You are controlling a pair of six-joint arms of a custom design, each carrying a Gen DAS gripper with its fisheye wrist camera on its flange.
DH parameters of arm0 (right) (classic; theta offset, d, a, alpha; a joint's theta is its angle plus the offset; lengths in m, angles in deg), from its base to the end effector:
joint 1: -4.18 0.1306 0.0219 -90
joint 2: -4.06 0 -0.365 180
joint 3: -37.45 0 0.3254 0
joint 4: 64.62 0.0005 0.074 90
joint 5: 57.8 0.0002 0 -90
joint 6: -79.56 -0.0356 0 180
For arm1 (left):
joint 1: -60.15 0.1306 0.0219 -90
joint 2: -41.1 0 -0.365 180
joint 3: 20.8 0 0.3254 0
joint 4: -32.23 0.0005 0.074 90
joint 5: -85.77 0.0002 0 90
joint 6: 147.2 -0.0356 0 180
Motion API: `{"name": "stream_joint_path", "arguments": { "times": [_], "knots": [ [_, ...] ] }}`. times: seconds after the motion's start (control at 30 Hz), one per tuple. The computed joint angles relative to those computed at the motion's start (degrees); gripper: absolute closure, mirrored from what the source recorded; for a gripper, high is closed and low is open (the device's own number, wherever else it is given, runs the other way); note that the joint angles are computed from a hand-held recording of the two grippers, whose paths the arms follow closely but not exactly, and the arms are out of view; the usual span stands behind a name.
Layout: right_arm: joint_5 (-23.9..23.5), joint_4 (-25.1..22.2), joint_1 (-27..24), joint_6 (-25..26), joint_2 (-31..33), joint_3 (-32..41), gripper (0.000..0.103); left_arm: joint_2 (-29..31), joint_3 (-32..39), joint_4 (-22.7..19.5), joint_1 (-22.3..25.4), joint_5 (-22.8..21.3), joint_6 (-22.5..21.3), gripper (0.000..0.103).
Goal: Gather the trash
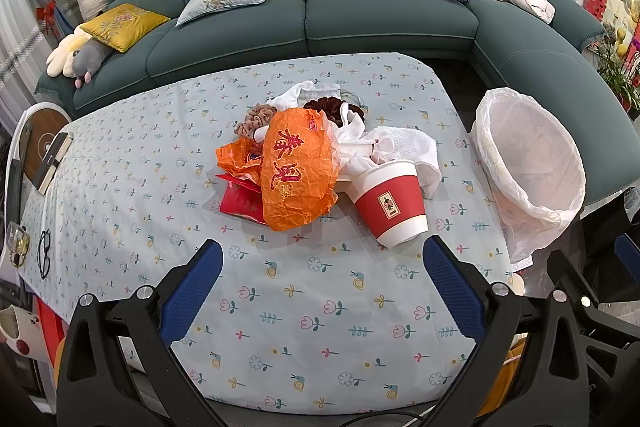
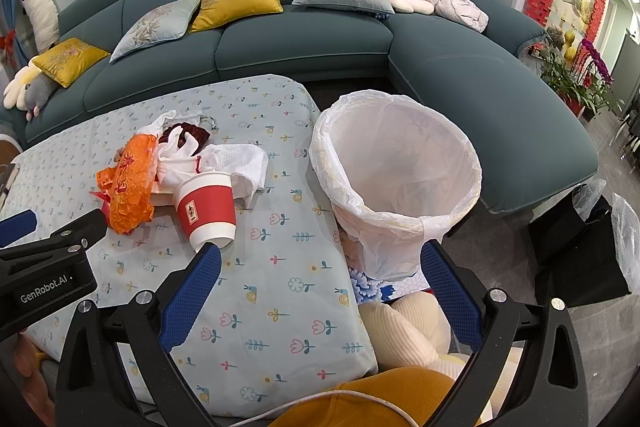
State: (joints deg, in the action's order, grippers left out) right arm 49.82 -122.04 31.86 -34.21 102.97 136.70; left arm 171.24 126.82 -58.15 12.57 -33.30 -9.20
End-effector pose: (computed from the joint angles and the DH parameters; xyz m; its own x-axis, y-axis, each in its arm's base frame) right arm 0.4146 0.2048 0.4024 -0.8000 0.0141 -0.5998 0.0278 0.9995 -0.0135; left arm 0.4160 -0.4303 0.4068 -0.8393 -0.0444 -0.5419 -0.1119 0.9894 0.0922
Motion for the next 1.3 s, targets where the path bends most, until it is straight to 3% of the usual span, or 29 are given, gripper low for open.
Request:
{"name": "stream_joint_path", "arguments": {
  "times": [1.03, 1.3],
  "knots": [
    [0.3, 0.9, -0.5, -0.2, -1.0, -1.3, 0.007, -0.8, -0.8, -0.2, 0.0, -0.1, 0.3, 0.007],
    [0.1, 0.5, -0.1, -0.3, 0.2, 0.2, 0.007, -2.7, -4.9, 1.6, 1.2, 0.2, -0.2, 0.007]
  ]
}}
